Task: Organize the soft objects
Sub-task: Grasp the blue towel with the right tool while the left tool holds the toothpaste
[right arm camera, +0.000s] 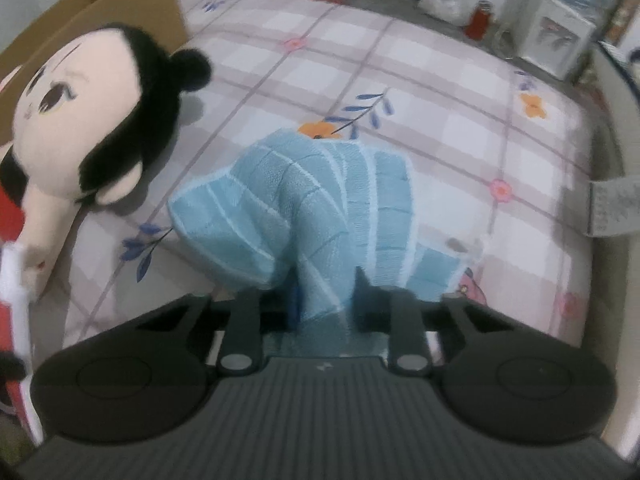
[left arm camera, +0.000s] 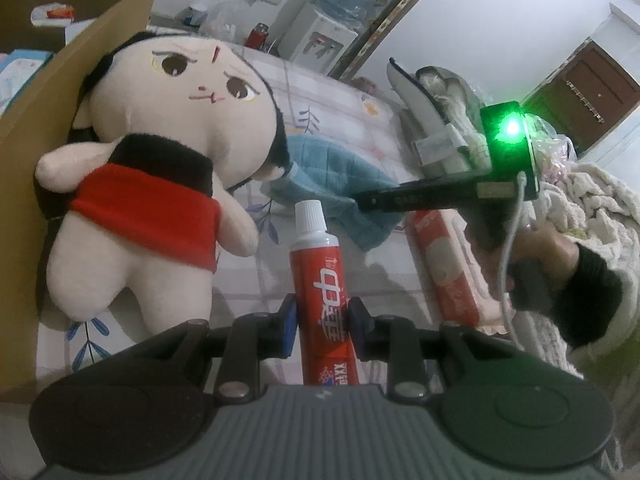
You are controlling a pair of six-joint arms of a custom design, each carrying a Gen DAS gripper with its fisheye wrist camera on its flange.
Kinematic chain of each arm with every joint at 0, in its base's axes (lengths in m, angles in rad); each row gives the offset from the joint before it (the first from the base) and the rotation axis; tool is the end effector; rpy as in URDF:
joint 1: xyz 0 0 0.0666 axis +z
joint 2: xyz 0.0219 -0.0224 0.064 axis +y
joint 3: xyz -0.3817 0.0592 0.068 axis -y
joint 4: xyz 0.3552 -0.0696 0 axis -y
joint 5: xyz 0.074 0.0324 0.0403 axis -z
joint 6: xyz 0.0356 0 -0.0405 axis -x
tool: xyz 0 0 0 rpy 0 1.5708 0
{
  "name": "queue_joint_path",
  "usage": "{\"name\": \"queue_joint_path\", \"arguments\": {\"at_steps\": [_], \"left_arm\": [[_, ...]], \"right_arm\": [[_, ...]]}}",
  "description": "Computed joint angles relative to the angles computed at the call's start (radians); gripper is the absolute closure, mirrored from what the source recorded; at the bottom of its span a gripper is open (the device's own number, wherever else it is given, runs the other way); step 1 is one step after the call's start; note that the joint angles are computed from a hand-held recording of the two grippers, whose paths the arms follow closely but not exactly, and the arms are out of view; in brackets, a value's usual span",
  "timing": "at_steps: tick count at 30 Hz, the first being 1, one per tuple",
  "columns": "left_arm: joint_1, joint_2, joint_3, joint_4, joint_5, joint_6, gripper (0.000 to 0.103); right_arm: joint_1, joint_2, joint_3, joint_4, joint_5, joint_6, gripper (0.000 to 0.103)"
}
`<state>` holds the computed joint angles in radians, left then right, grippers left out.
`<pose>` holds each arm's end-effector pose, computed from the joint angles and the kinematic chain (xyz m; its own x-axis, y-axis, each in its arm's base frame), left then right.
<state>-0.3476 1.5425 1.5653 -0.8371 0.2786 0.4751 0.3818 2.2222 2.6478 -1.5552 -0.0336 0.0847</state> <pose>0.4744 -0.1827 0.4433 -0.8390 -0.1638 -0.5189 0.1363 0.8600 -0.4918 0.6284 0.2532 0.4404 -0.8035 -0.4137 -0.4281 -0.4553 0.8903 -0.0059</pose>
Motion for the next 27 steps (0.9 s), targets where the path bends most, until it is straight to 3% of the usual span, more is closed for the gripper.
{"name": "queue_joint_path", "arguments": {"at_steps": [8,14,19,27], "left_arm": [[-0.006,-0.110,-0.056,0.053,-0.034,0.012,0.076],[0.016,-0.228,-0.101,0.076,-0.067,0.044,0.076],[0.076,-0.310,-0.104,0.072,-0.105,0.075,0.076],[0.232,-0.342,-0.085,0.082,-0.181,0.229,0.076]], "right_arm": [[0.012,-0.276,-0.385,0.305,-0.001,-0.160,0.086],[0.038,-0.457,-0.566,0.451,-0.028,-0.253,0.086],[0.078,-0.537,-0.610,0.527,-0.055,-0.309,0.086],[0.163,-0.533,-0.574,0.662,-0.159,-0.418,0.086]]}}
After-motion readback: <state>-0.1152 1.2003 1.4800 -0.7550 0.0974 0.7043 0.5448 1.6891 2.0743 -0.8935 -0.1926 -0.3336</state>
